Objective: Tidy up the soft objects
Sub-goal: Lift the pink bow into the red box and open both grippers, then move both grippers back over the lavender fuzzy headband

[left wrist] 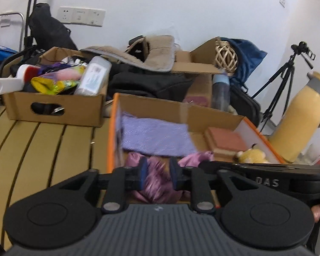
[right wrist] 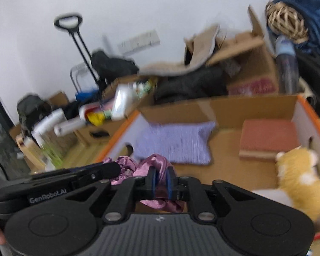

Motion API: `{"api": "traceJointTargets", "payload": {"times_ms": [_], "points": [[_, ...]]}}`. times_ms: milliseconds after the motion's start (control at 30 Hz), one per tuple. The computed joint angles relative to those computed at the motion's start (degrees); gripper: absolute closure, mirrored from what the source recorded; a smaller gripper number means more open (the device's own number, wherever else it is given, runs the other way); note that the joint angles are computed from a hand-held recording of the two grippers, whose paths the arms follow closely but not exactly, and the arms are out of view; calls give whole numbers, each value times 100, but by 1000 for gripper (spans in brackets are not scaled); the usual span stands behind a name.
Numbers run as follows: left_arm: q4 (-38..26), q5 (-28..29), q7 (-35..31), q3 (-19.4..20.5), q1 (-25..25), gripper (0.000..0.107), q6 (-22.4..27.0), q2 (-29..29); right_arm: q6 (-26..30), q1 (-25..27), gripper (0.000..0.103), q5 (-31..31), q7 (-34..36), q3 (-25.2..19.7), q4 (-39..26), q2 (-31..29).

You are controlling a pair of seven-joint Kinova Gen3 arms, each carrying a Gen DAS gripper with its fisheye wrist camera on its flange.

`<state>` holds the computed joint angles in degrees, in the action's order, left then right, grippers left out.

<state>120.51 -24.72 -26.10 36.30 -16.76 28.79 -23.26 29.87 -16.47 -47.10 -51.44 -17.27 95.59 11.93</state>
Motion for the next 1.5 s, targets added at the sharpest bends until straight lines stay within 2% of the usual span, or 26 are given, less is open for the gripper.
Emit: {"api": "traceJointTargets", "payload": {"times_ms": [67,100,133,167,200,233,333,400,467,567,667,767,800,867,1000,1100,1300,1500], "points": [[112,-14,-35,-18,23,82,-24,-204,22,-44,88,187,-209,-22,-27,107],[107,22,-51,10,8,82,46,-314,44,43,82,159,-173,-117,-22,145],[83,54,-71,60,-31,82,125,-416,45,37,69,150,-136,-105,6,129],[77,88,-114,92,-43,82,201,-559,82,11,62,81,-26,-41,39,104],[49,129,-171,145,-72,82,286,-677,156,-93,52,2,71,130,70,50],[7,174,-221,242,-120,79,433,-840,181,-266,49,-155,207,395,148,-42],[-219,337,-373,651,-328,72,998,-1333,104,-187,49,-793,903,625,618,-551],[-400,434,-454,985,-542,72,1452,-1736,60,283,48,-1170,1369,383,939,-947],[-603,563,-587,1223,-647,72,1906,-2099,183,560,46,-1555,1835,420,1240,-1385],[-875,853,-741,1376,-664,62,2436,-2555,491,539,38,-1869,2505,959,1742,-2160],[-1213,1187,-878,1511,-649,57,3026,-2990,632,417,35,-1831,2792,1431,2203,-2907],[-1559,1459,-930,1688,-811,42,3622,-3560,730,534,23,-1917,3091,1734,2750,-3703],[-1673,1542,-967,1737,-851,38,3808,-3729,671,434,23,-1834,3047,1885,2920,-3960],[-1931,1741,-1077,1817,-896,37,4162,-3965,699,341,22,-1572,2809,2145,3228,-4463],[-2249,2055,-1405,1867,-837,31,4483,-4335,1150,260,19,-979,2439,2680,3627,-5188],[-2471,2327,-1518,1790,-884,30,4780,-4593,1531,361,19,-378,1985,2874,3714,-5598],[-2910,2922,-1604,1562,-992,26,5578,-5105,1959,468,16,507,1288,2969,3760,-6567],[-3186,3479,-1582,1128,-1071,25,6249,-5594,2479,419,16,1222,740,2975,3832,-7514]]}}
